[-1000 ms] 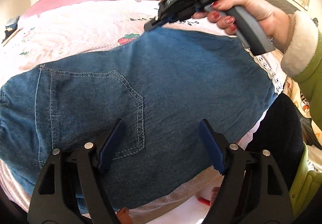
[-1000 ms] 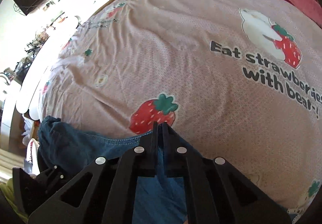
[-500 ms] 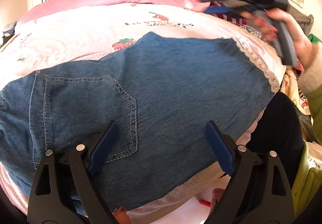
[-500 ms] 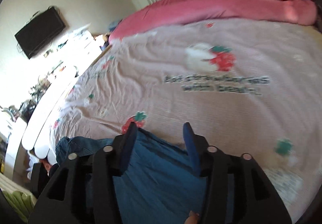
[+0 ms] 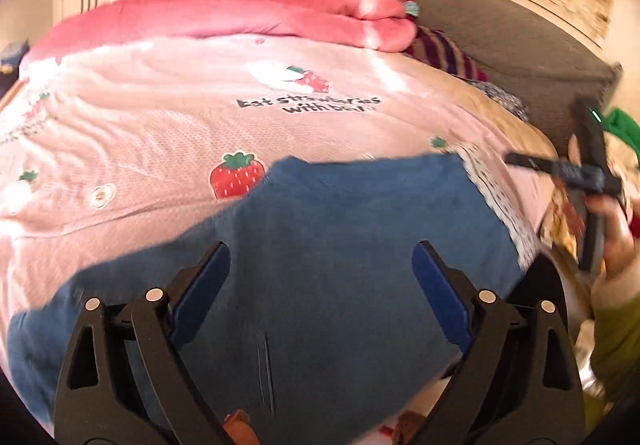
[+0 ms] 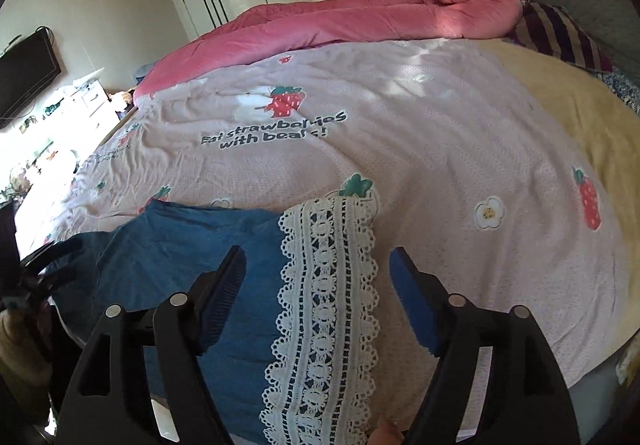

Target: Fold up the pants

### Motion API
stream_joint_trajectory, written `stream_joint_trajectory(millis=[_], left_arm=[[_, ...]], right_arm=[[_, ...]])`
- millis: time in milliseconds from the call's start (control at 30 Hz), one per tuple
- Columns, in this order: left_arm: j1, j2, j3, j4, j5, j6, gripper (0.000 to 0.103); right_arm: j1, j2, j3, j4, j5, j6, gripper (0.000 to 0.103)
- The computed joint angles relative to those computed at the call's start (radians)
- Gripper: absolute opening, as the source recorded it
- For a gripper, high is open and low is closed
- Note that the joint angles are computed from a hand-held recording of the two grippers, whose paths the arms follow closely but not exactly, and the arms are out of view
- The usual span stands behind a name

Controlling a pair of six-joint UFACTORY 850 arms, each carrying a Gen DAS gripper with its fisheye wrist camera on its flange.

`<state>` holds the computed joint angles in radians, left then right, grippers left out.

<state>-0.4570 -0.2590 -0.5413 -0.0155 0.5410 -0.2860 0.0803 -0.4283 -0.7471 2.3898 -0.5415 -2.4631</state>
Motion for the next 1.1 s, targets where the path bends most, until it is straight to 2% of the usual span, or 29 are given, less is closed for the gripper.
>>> stream_joint_trajectory(millis=[67, 167, 267, 333, 467, 567, 667, 767, 800, 833, 867, 900, 933, 967, 1000, 1033, 1100], left_arm=[[0.028, -0.039, -0.061, 0.053, -0.053, -0.052, 0.086], [0.045, -0.084, -0.133, 0.029, -0.135, -0.037, 0.086], [0.062, -0.123, -0.183, 0.03, -0.182, -0.044, 0.086], [0.067, -0.14, -0.21, -0.001, -0.2, -0.011, 0.086], [0.076, -0.176, -0.259, 0.107, -0.223, -0.098, 0.086], [0.072, -0.202, -0.29, 0.14, -0.234, -0.105, 0.082], [0.072, -0.244, -0.339, 0.204, -0.269, -0.148, 0.074], [0.068, -0.276, -0.374, 0.238, -0.299, -0.15, 0.06], [0.067, -0.289, -0.388, 0.246, -0.312, -0.153, 0.052], [0.067, -0.3, -0.398, 0.251, -0.324, -0.158, 0.037], [0.067, -0.308, -0.405, 0.233, -0.334, -0.144, 0.031], [0.065, -0.313, -0.409, 0.178, -0.338, -0.095, 0.025], [0.064, -0.316, -0.41, 0.147, -0.336, -0.067, 0.017], [0.063, -0.315, -0.41, 0.073, -0.334, 0.003, 0.013], [0.062, -0.314, -0.41, 0.042, -0.331, 0.034, 0.008], [0.064, -0.309, -0.405, 0.032, -0.319, 0.043, 0.006], [0.068, -0.304, -0.402, 0.023, -0.309, 0.052, 0.004]], right_arm=[[0.004, -0.003, -0.006, -0.004, -0.001, 0.011, 0.077], [-0.006, -0.017, -0.02, -0.035, -0.013, 0.046, 0.079], [-0.005, -0.034, -0.036, -0.051, -0.006, 0.068, 0.08], [-0.003, -0.044, -0.045, -0.063, -0.01, 0.079, 0.081], [-0.003, -0.055, -0.06, -0.085, -0.017, 0.104, 0.083], [-0.002, -0.069, -0.079, -0.105, -0.011, 0.131, 0.084], [-0.004, -0.095, -0.111, -0.157, -0.001, 0.199, 0.084], [-0.011, -0.117, -0.133, -0.2, -0.006, 0.256, 0.084], [-0.015, -0.125, -0.141, -0.221, -0.014, 0.28, 0.084], [-0.019, -0.133, -0.15, -0.24, -0.019, 0.303, 0.084], [-0.022, -0.142, -0.16, -0.264, -0.026, 0.332, 0.084], [-0.026, -0.154, -0.173, -0.301, -0.04, 0.369, 0.081], [-0.027, -0.164, -0.182, -0.314, -0.048, 0.386, 0.062], [-0.024, -0.171, -0.19, -0.315, -0.038, 0.391, 0.049], [-0.019, -0.179, -0.199, -0.324, -0.025, 0.397, 0.028], [-0.019, -0.184, -0.201, -0.334, -0.039, 0.404, 0.017], [-0.019, -0.172, -0.181, -0.29, -0.076, 0.355, 0.016]])
